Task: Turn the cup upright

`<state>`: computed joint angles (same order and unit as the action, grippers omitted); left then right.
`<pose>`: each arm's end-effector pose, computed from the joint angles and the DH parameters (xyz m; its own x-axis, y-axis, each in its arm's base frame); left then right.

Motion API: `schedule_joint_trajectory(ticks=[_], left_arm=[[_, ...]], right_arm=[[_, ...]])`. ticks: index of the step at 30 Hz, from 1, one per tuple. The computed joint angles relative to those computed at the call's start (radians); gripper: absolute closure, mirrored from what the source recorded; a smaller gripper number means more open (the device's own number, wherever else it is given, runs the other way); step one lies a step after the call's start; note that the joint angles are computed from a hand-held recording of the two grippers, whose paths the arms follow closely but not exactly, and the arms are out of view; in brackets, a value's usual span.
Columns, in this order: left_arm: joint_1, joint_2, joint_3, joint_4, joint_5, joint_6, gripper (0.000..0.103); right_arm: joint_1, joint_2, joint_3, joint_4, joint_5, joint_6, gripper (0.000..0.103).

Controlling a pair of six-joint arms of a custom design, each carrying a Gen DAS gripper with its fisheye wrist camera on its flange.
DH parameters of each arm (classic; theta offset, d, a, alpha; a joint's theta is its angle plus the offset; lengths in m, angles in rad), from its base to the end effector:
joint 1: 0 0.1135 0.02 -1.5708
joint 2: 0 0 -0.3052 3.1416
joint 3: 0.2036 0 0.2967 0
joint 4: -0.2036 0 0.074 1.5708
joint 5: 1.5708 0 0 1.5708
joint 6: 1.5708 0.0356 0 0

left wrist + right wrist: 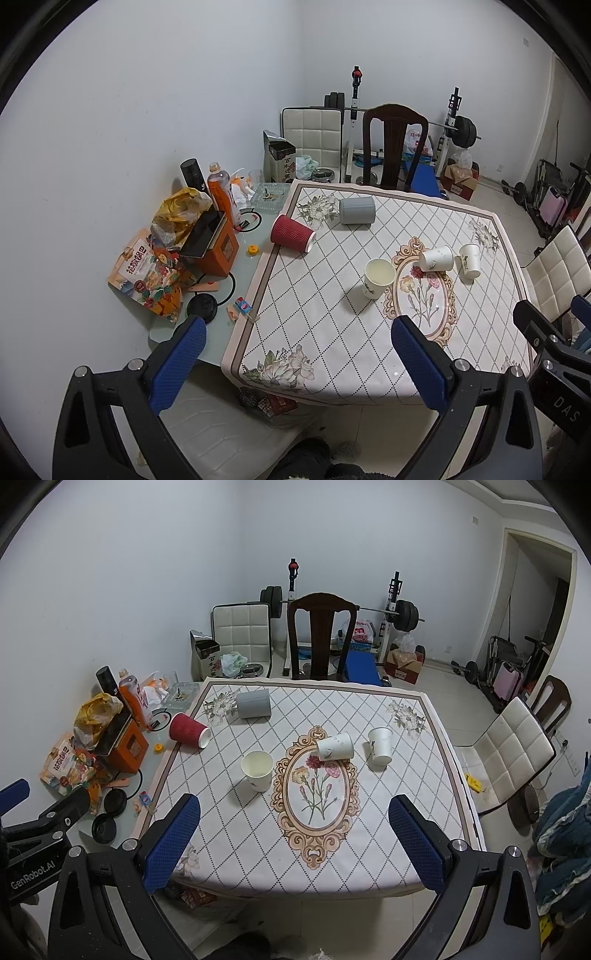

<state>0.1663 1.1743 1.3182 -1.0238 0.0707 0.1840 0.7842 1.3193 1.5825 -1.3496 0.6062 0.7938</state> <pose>0.2478 0.0390 0.4117 -0.7693 0.0559 -0.6364 0.0204 0.9978 0.0631 0.1963 0.1672 0.4512 -0.7192 0.1102 -0.6860 0.1715 0.9850 -0.0215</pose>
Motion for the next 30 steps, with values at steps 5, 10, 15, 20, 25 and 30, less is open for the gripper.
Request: schedule_joint_trajectory(ticks=[5,10,15,20,25,30], left_arm=[[0.004,0.001,0.003,-0.001,0.005,0.003,0.001],[0.005,0.003,0.003,0.000,0.006,0.003,0.001],[0.006,0.004,0.005,0.001,0.007,0.002,0.001],[0.011,0.006,0.007,0.002,0.008,0.002,0.001],[0.011,0.005,0.006,0.005,0.008,0.001,0.001],[0.011,0.005,0.004,0.006,0.008,-0.001,0.001]], right_arm=[[-0.003,0.002,0.003,0.000,-0.001,-0.001,0.000],[-0.002,0.002,0.002,0.000,0.000,-0.001,0.000],[-0.005,0.007,0.007,0.004,-0.002,-0.006,0.000],[-0.001,0.021,0.017,0.009,0.001,-0.004,0.000],[-0.001,0.021,0.018,0.007,0.002,-0.003,0.000],[0.000,0.022,0.018,0.008,0.002,-0.002,0.000]])
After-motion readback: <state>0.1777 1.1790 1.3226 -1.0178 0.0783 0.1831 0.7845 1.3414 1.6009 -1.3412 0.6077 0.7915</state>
